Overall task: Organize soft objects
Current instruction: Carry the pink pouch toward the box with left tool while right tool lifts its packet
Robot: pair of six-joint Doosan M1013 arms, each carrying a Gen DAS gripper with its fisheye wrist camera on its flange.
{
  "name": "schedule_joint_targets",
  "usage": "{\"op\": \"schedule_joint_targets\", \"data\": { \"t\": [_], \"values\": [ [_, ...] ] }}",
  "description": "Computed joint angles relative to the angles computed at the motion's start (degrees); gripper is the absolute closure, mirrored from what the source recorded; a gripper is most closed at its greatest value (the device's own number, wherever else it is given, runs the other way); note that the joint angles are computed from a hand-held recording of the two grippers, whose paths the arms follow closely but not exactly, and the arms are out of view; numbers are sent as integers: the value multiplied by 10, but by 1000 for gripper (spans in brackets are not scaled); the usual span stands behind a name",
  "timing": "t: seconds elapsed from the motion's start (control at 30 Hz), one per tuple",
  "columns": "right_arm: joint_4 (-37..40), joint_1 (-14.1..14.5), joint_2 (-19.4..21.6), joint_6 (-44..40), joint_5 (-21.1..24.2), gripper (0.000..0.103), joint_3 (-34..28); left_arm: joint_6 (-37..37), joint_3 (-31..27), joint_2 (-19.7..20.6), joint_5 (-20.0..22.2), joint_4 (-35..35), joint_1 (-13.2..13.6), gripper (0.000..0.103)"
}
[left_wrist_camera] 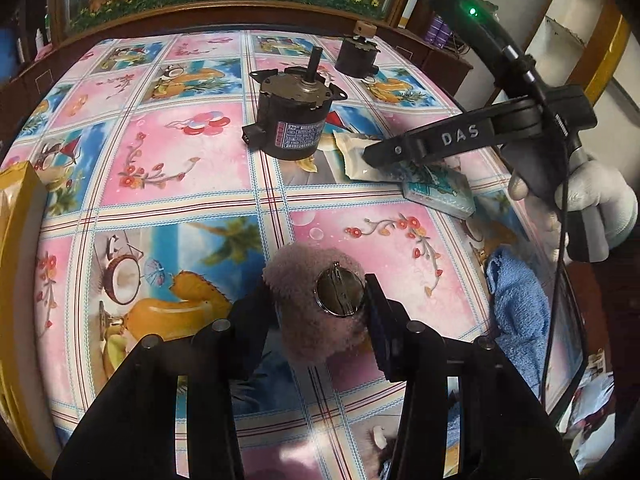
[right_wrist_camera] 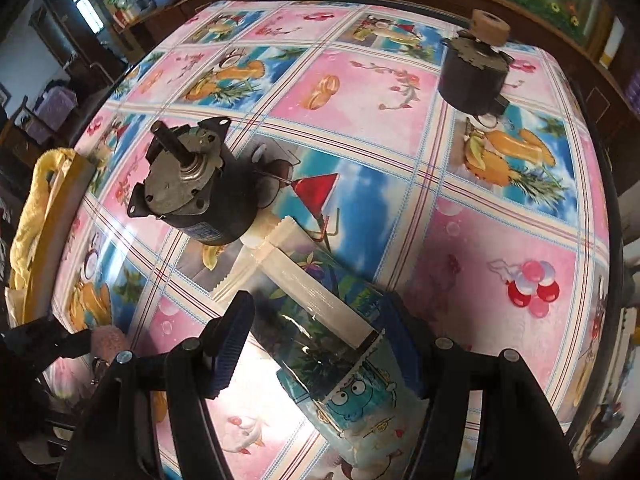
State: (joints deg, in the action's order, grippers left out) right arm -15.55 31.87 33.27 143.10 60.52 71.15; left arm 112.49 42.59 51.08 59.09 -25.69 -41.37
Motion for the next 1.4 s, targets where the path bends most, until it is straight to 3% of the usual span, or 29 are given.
{"op": "schedule_joint_targets", "data": {
  "t": [0.17,0.27,0.33,0.4,0.47,0.5,0.53,0.7,0.77,0.83,0.97,1.17,1.4],
  "values": [
    [-26,8,36,-67,74,18,-54,17,38,-26,-12,-44,11,60],
    [-51,15,48,-69,104,14,-70,32,71,-47,-27,-69,19,60],
    [-74,21,57,-72,125,6,-81,38,93,-61,-36,-85,26,60],
    [-69,19,54,-46,116,1,-73,44,115,-75,-47,-101,33,60],
    [-33,11,41,-18,77,6,-52,55,142,-92,-68,-115,40,60],
    [-20,10,34,-13,55,23,-43,60,154,-100,-80,-120,44,60],
    [-30,13,34,-5,61,30,-45,65,167,-108,-91,-127,49,60],
    [-63,28,28,40,62,48,-43,64,209,-136,-132,-153,76,60],
    [-72,34,20,61,56,76,-39,61,226,-147,-152,-158,88,60],
    [-95,44,13,81,54,90,-40,47,242,-157,-168,-160,103,60],
    [-127,56,6,111,55,93,-40,17,270,-173,-205,-150,127,60],
    [-156,76,2,116,30,93,-55,-43,283,-176,-226,-109,148,60],
    [-104,93,27,46,-48,93,-111,-133,272,-166,-243,10,147,60]
  ]
}}
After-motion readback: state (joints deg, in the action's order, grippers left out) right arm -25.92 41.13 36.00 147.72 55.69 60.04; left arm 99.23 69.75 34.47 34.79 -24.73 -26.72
